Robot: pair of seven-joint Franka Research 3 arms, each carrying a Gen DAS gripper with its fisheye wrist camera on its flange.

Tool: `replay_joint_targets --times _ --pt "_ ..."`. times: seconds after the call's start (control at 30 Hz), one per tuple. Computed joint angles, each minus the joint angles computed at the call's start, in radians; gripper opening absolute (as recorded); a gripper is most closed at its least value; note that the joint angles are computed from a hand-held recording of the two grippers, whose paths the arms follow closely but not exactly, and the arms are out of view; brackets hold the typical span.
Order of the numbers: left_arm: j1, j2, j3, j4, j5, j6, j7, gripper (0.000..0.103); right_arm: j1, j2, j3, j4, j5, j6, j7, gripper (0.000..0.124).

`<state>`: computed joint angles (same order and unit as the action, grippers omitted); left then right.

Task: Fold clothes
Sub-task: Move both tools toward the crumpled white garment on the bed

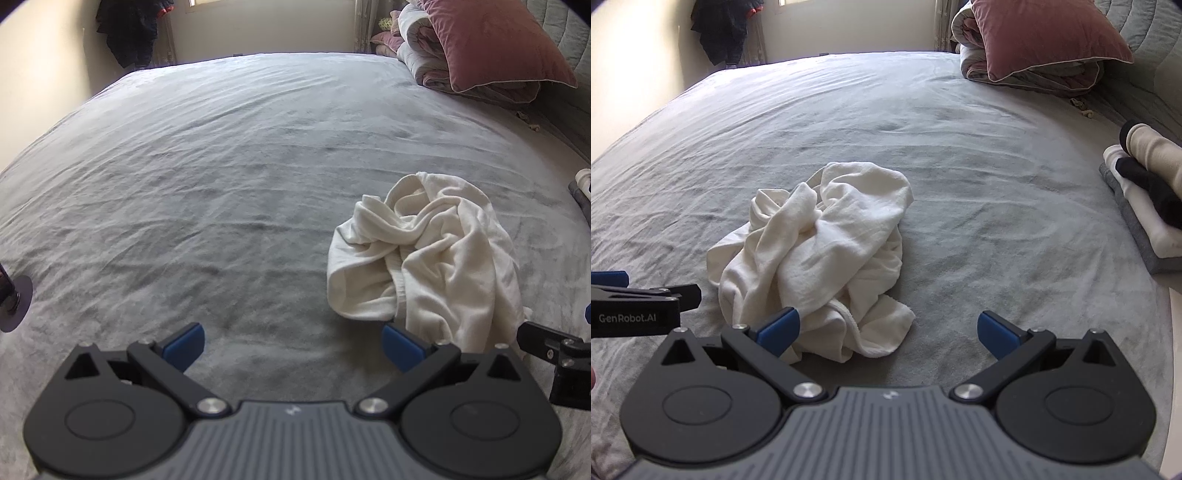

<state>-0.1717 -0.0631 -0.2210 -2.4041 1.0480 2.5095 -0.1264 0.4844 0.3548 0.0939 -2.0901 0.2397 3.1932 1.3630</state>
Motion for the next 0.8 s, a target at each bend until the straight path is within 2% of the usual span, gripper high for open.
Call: replay_joint_targets --times 0.33,0.63,0.8 --pt "-0.002 0.006 0.002 0.003 -0.004 -0.002 0.008 0.102 -0.010 0.003 0.009 0.004 0.006 -0.010 -0.007 0.103" --pt "0.002 0.002 0.005 -0.001 -0.008 0.008 0.022 0.102 0.039 0.007 -0.045 0.009 -0.016 -0.021 0.020 0.103" --pt "0.002 0.008 0.004 0.001 -0.014 0.003 0.023 0.103 0.021 0.004 -0.028 0.007 -0.019 -0.024 0.020 0.103"
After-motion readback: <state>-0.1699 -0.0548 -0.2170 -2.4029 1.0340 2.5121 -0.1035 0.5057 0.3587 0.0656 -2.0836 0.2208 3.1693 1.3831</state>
